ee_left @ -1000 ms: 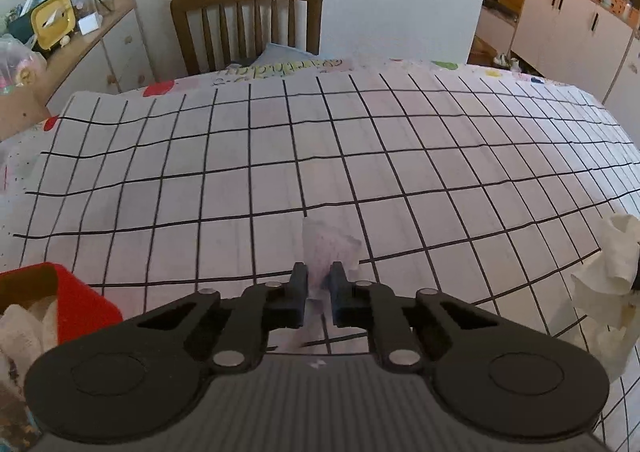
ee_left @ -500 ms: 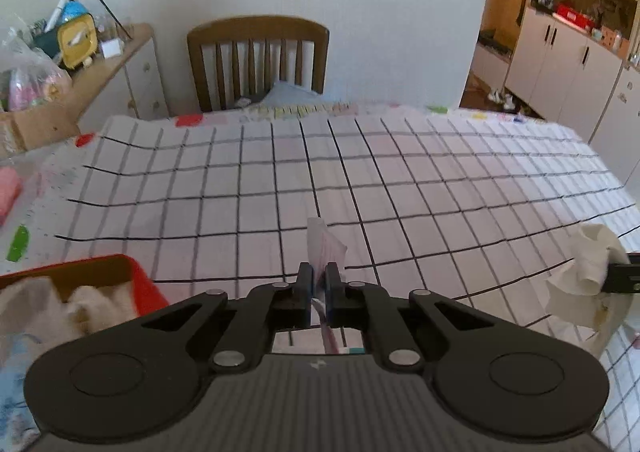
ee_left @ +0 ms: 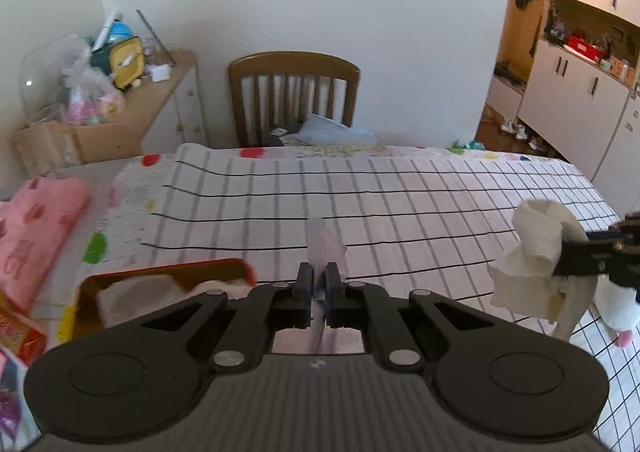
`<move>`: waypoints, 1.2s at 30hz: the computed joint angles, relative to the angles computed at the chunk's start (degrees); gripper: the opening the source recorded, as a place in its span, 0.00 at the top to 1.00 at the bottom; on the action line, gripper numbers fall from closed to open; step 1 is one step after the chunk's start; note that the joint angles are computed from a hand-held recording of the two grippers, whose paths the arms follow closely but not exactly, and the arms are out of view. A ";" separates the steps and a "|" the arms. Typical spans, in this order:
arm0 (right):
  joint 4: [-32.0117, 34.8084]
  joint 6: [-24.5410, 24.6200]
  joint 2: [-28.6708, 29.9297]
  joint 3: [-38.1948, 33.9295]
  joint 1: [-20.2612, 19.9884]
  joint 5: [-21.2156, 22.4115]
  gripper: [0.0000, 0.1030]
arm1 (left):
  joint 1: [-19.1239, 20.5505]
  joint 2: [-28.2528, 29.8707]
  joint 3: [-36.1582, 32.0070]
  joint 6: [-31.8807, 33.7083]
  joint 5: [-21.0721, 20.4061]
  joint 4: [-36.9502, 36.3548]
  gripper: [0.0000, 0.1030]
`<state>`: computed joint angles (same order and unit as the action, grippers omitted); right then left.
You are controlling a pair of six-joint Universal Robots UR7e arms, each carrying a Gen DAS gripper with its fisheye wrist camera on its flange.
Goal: Organize soft objects
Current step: 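Carry the paper sheet and white cloth over the tin box with both grippers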
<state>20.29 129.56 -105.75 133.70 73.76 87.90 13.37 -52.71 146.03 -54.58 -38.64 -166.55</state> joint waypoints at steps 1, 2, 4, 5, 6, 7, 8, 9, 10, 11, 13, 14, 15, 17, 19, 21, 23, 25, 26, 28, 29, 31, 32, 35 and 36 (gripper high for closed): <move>-0.30 1.66 1.38 -0.46 2.47 0.65 0.91 | -0.30 -1.50 0.77 -0.94 0.12 1.48 0.94; -0.65 3.03 2.72 -0.95 4.58 1.27 0.91 | -0.48 -2.82 1.44 -1.63 0.23 2.59 0.94; -1.64 5.58 5.55 -1.94 8.83 2.56 0.91 | -0.95 -5.98 2.93 -3.50 0.61 5.76 0.94; -2.28 6.60 6.86 -2.34 10.91 3.21 0.91 | -1.20 -7.76 3.78 -4.43 0.72 7.36 0.94; -2.80 7.48 8.14 -2.74 12.71 3.66 0.91 | -1.35 -9.55 4.43 -5.38 0.84 9.16 0.94; -3.49 8.56 9.75 -3.22 14.72 4.30 0.91 | -1.47 -11.40 5.05 -6.38 0.98 11.17 0.94; -4.19 9.43 11.09 -3.56 16.38 4.92 0.91 | -1.57 -13.42 5.76 -7.37 1.16 13.30 0.94; -4.92 10.32 12.46 -3.86 18.07 5.53 0.91 | -1.60 -15.13 6.32 -8.03 1.25 14.92 0.94; -5.58 11.16 13.89 -4.27 19.51 6.04 0.91 | -1.63 -16.81 6.82 -8.68 1.34 16.58 0.94; -6.36 11.96 15.26 -4.53 20.81 6.46 0.91 | -1.54 -18.51 7.25 -9.30 1.54 18.41 0.94; -7.66 13.26 18.01 -5.27 23.05 6.90 0.91 | -1.21 -21.83 8.19 -10.20 1.84 21.34 0.94; -8.50 13.69 19.37 -5.55 24.05 7.08 0.91 | -0.98 -23.31 8.57 -10.49 1.94 22.64 0.94; -9.43 14.15 20.76 -5.83 25.00 7.36 0.91 | -0.79 -24.73 8.94 -10.80 2.02 23.96 0.94; -11.07 15.14 23.16 -6.26 26.41 7.83 0.91 | -0.10 -27.46 9.68 -11.11 2.13 25.95 0.94; -12.98 15.84 25.67 -6.65 27.07 8.28 0.91 | 0.93 -29.25 10.38 -10.56 2.15 26.36 0.94; -14.69 16.46 28.03 -6.88 27.31 9.00 0.91 | 2.02 -29.90 11.20 -9.31 1.95 24.92 0.94; -16.12 16.81 30.13 -6.95 26.86 9.31 0.91 | 2.85 -30.00 12.02 -8.35 1.49 23.24 0.94; -17.50 17.02 32.29 -6.96 26.50 10.19 0.91 | 3.93 -28.89 12.89 -6.70 0.99 19.39 0.94; -18.15 17.12 33.32 -6.92 26.21 10.64 0.91 | 4.46 -28.11 13.23 -5.99 0.81 17.54 0.94; -19.20 17.42 34.92 -6.68 26.13 12.01 0.91 | 5.47 -26.55 13.92 -4.53 0.32 13.52 0.94; -19.70 17.31 35.77 -6.59 26.04 12.86 0.91 | 5.99 -25.58 14.22 -3.64 0.05 11.21 0.94; -20.39 16.87 36.98 -6.42 25.96 14.34 0.90 | 6.79 -24.00 14.51 -2.38 -0.26 8.36 0.94; -20.64 16.83 37.30 -6.22 26.08 15.13 0.89 | 7.22 -23.22 14.66 -1.79 -0.49 6.92 0.94; -21.02 16.69 38.80 -6.05 25.84 16.65 0.87 | 8.30 -21.23 14.94 -0.48 -1.19 3.44 0.94; -21.20 16.69 39.18 -6.03 25.90 17.25 0.87 | 8.55 -20.81 14.96 -0.35 -1.39 2.95 0.94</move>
<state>-0.91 146.25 -66.56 127.66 99.67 105.15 21.91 -73.51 160.98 -54.93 -40.03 -163.60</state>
